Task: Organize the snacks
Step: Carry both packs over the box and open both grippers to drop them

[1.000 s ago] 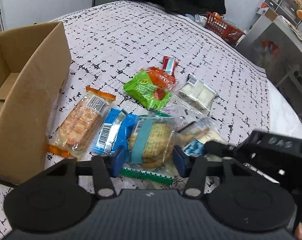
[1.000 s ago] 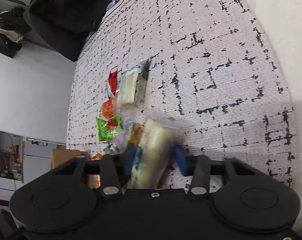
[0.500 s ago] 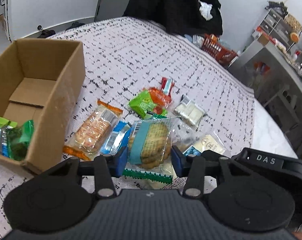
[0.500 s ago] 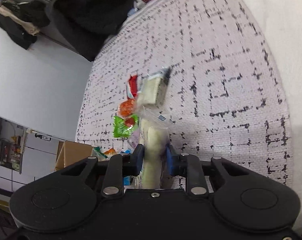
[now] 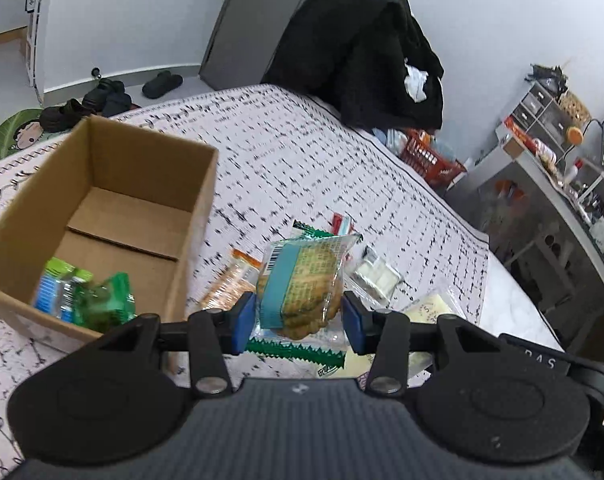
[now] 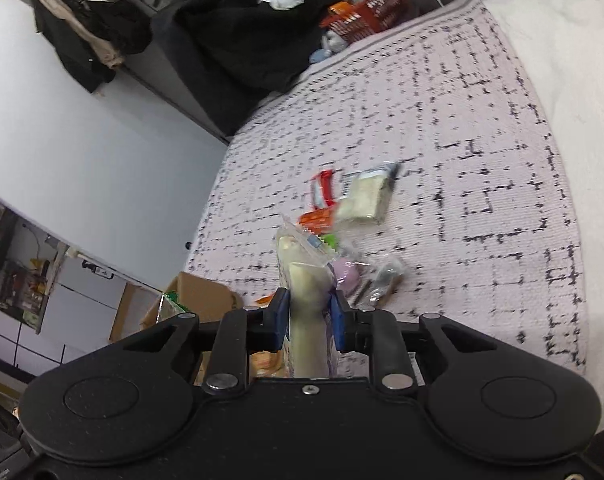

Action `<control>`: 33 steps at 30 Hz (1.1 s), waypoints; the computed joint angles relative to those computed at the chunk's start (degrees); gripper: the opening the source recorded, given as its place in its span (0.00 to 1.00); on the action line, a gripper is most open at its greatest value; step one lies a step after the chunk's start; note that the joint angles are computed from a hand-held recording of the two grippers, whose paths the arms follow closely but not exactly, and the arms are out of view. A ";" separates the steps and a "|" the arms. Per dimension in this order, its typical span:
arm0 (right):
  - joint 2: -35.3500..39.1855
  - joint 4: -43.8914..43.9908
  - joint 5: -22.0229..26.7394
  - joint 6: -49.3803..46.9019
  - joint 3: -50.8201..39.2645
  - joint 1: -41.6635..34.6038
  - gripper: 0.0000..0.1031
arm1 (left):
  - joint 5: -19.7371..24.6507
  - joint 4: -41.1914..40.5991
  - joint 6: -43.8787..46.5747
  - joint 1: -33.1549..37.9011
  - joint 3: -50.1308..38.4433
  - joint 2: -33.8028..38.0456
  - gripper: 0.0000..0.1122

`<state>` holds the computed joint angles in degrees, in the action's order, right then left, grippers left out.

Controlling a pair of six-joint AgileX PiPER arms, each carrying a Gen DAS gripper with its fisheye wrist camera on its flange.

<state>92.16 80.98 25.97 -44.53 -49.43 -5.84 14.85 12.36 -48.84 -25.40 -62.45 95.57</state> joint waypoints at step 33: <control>-1.29 -36.57 -13.67 43.42 -11.47 22.47 0.20 | -1.81 -49.42 55.93 21.09 8.41 -8.29 0.41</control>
<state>90.87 44.41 12.31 -1.11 -60.90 16.63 13.04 -37.06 7.09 -4.32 -54.03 87.28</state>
